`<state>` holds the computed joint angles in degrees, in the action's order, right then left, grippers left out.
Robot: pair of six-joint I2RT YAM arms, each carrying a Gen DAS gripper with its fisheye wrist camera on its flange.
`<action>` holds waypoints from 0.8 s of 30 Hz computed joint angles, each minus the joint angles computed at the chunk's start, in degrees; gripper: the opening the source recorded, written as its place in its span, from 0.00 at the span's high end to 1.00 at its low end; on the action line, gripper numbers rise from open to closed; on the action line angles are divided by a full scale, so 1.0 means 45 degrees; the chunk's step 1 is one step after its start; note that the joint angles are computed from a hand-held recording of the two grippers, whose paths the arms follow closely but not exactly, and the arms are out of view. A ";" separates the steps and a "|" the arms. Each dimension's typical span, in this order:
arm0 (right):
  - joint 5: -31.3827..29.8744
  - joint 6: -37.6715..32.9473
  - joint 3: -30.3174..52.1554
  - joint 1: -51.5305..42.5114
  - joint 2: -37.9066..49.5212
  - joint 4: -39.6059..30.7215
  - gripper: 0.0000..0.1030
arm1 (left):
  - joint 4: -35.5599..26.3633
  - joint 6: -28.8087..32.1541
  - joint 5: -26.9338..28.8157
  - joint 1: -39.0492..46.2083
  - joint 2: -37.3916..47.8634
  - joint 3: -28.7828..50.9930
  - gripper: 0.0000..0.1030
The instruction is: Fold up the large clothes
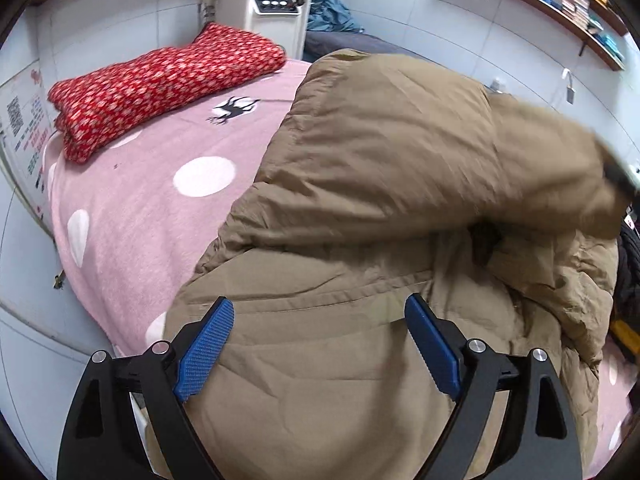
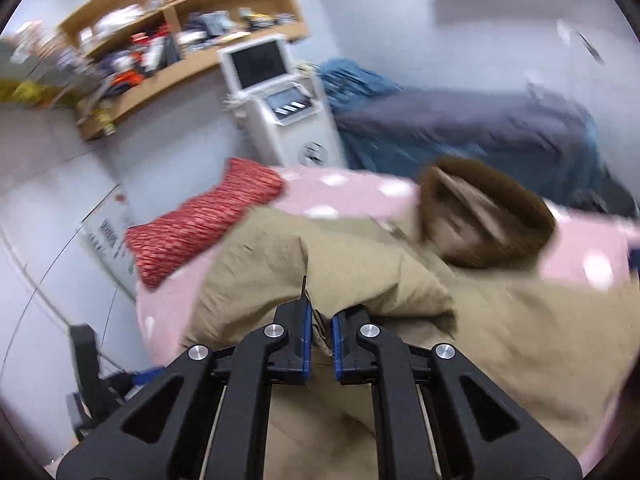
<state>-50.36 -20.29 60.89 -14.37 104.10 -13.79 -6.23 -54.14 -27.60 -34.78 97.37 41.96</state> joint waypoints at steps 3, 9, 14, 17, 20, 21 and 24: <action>-0.0577 -0.0102 0.0707 -0.1267 0.1599 -0.1366 0.94 | 0.0010 0.0079 0.0069 -0.0208 0.0299 0.0363 0.17; 0.0121 -0.0797 -0.0125 -0.1270 0.1903 -0.1063 0.94 | -0.0064 0.0687 0.0097 -0.0425 0.0917 0.1354 0.17; 0.1172 -0.0850 -0.0085 -0.1095 0.2517 -0.1029 0.94 | 0.0031 0.2118 -0.0193 -0.0259 0.0959 0.2542 0.17; 0.1083 -0.0790 -0.0008 -0.1335 0.2665 -0.1353 0.94 | 0.0272 0.3376 -0.0394 0.0038 0.1150 0.3532 0.17; 0.1162 -0.1090 -0.0088 -0.1640 0.2392 -0.1448 0.94 | 0.0554 0.4430 0.0028 0.0509 0.1829 0.4741 0.13; 0.1266 -0.1144 -0.0222 -0.1737 0.2188 -0.1281 0.93 | 0.0436 0.4558 0.0225 0.0617 0.2129 0.5192 0.13; 0.1415 -0.1039 -0.0284 -0.1883 0.1824 -0.1092 0.73 | 0.0393 0.4765 0.1147 0.0906 0.3054 0.6207 0.13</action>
<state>-43.99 -24.97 59.62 -22.84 112.31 -18.70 -4.46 -32.70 -22.43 -30.70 111.11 69.89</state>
